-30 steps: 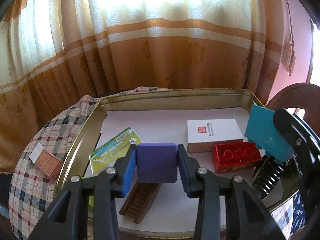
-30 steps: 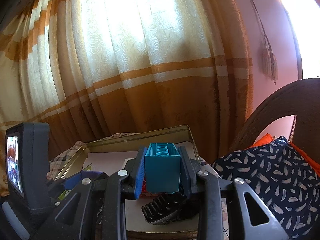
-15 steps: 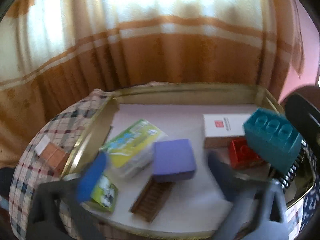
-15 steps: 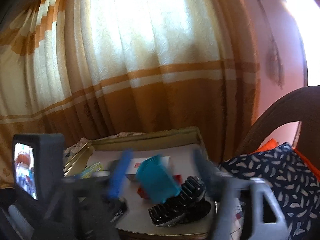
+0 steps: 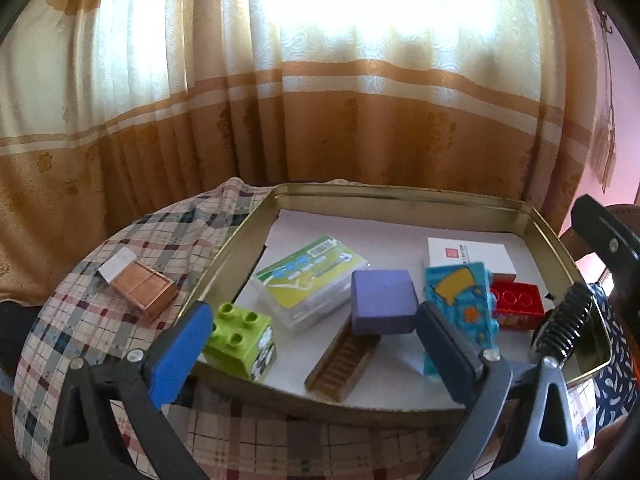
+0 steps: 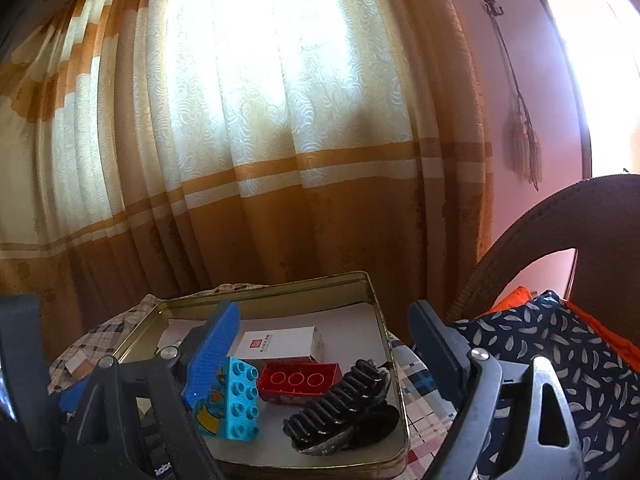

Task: Organize rigid objects
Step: 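Lower the blue brick into the tray with the right gripper while the left lowers the purple cube, then withdraw both open grippers from the tray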

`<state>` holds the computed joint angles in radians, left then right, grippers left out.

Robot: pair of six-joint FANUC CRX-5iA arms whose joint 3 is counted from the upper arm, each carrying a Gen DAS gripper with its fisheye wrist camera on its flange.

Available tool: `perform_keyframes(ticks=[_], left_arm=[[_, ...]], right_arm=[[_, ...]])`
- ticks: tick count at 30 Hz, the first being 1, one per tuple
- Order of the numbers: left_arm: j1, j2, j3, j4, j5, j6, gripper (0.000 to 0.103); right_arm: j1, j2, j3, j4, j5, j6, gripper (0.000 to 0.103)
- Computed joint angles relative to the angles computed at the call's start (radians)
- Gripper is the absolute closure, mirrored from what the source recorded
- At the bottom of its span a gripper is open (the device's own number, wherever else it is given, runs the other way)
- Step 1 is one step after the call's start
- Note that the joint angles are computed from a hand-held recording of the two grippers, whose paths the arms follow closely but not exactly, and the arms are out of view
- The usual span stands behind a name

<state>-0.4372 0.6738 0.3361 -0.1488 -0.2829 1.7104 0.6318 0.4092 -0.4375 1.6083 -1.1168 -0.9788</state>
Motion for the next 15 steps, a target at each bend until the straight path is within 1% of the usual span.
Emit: perform_keyframes(ticks=[3,6,11,15], left_arm=[[-0.002,0.002,0.017,-0.041,-0.025,0.041,0.001],[0.002,-0.009,0.004,-0.048,-0.025,0.059,0.001],[-0.005,-0.015,0.012,-0.106,-0.058,0.118,0.001],[-0.012,-0.021,0.011,-0.142,-0.064,0.141,0.000]], right_arm=[[-0.001,0.002,0.004,-0.003,0.001,0.009,0.015],[0.001,0.006,0.008,-0.008,-0.004,0.013,0.015],[0.001,0.007,0.009,-0.014,-0.006,0.014,0.015],[0.001,0.007,0.009,-0.019,-0.010,0.014,0.015]])
